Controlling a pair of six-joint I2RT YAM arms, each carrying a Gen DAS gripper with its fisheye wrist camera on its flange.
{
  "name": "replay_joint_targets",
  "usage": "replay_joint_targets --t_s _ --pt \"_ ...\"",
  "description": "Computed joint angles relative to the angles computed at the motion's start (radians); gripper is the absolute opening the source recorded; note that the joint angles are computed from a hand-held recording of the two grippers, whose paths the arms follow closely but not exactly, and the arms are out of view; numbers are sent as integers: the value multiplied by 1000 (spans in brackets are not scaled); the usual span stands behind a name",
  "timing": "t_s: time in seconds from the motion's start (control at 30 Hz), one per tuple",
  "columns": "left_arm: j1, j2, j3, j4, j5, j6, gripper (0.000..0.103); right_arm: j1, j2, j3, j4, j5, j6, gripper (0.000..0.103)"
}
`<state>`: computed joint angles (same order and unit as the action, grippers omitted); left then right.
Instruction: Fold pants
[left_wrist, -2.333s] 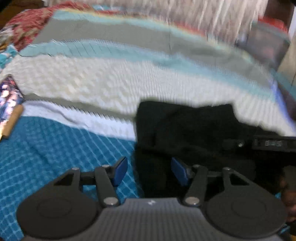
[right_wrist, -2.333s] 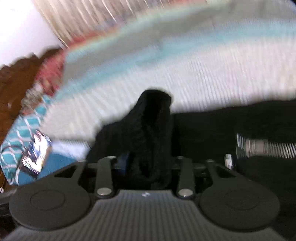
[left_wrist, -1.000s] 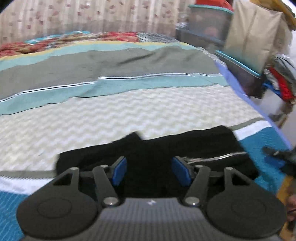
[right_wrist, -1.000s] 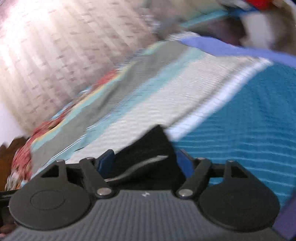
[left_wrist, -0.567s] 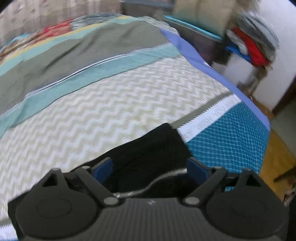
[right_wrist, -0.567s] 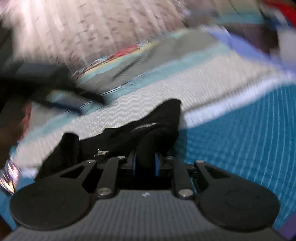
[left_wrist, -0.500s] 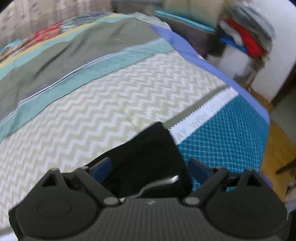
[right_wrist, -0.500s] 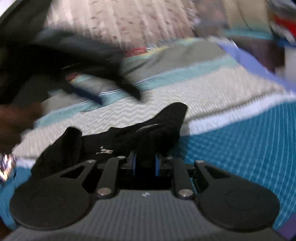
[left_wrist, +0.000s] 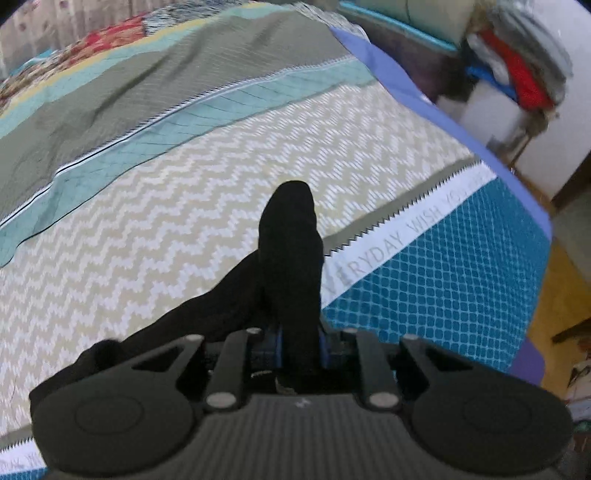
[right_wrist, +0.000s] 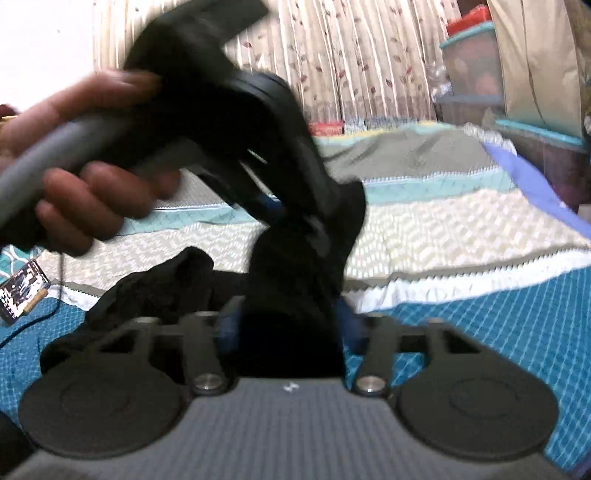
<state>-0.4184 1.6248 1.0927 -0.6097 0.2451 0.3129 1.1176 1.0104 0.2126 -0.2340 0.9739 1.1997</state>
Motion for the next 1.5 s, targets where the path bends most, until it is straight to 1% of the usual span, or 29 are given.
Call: replay_joint_targets --t_s 0.03,0.07,0.1,0.13,0.2,0.3,0.33,0.4,0.5,0.57,0.67,0.77,0.83,0.87,0.9,0.97,1.0,1.03,1.07,1.1,1.13,1.17,1.2,1.27,1.3,1.4,1.43,1.47,1.5 --pt "30 -13 3 -21 26 12 15 -21 -14 -10 31 -31 -27 46" --pt "54 -25 8 -41 48 19 14 -41 -37 -18 56 -61 -60 33" --pt "88 -41 9 -60 76 33 14 -41 -45 -8 48 -63 -65 21" --pt "115 -54 11 -69 99 43 14 10 -38 25 -2 -27 -30 21" --pt "173 -84 20 -92 149 63 14 42 -39 60 -16 15 -60 20" --pt "290 -112 54 -156 248 107 14 51 -29 110 47 23 -177 20" --pt "336 -120 63 -177 279 128 14 84 14 150 33 39 -174 20" --pt "417 -130 72 -206 319 169 14 78 93 218 85 14 -285 20" --pt "558 -111 83 -239 362 238 14 49 233 305 194 -58 -448 20" --pt "644 -81 85 -240 375 273 14 29 334 365 244 -110 -529 20" --pt "767 8 104 -240 389 309 14 -8 463 451 303 -207 -632 20" --pt "861 98 99 -198 411 333 14 -31 583 527 325 -298 -693 20" --pt "897 156 87 -153 413 335 15 -47 662 581 303 -344 -715 21" --pt "902 180 70 -117 401 326 15 -53 702 608 283 -362 -720 22" --pt "906 212 64 -85 383 321 17 -57 737 635 258 -383 -724 26" --pt "890 260 28 7 326 284 25 -63 771 662 223 -407 -728 28" --pt "889 283 22 33 310 272 29 -50 765 664 211 -406 -725 30" --pt "889 301 11 62 312 255 32 -42 741 657 206 -420 -737 35" --pt "914 315 6 75 327 272 33 -34 716 642 217 -438 -748 40" --pt "920 312 -3 88 334 266 35 -35 673 609 239 -477 -752 51" --pt "921 311 -3 90 335 261 37 -33 627 570 262 -512 -735 52" --pt "923 307 -3 89 334 258 38 -29 589 542 271 -532 -712 52" --pt "926 298 -6 89 331 260 41 -31 549 515 276 -548 -690 50" --pt "932 263 -34 112 316 264 48 -44 464 461 287 -547 -661 50" --pt "931 243 -51 121 307 262 53 -42 414 432 295 -523 -646 50" --pt "961 203 -64 73 327 306 57 -49 273 352 301 -432 -611 50" --pt "974 183 -75 55 341 328 61 -70 236 333 285 -406 -593 47" --pt "985 160 -90 47 348 347 62 -88 214 327 252 -385 -563 45" --pt "992 132 -115 50 351 364 65 -112 198 325 208 -373 -520 38"
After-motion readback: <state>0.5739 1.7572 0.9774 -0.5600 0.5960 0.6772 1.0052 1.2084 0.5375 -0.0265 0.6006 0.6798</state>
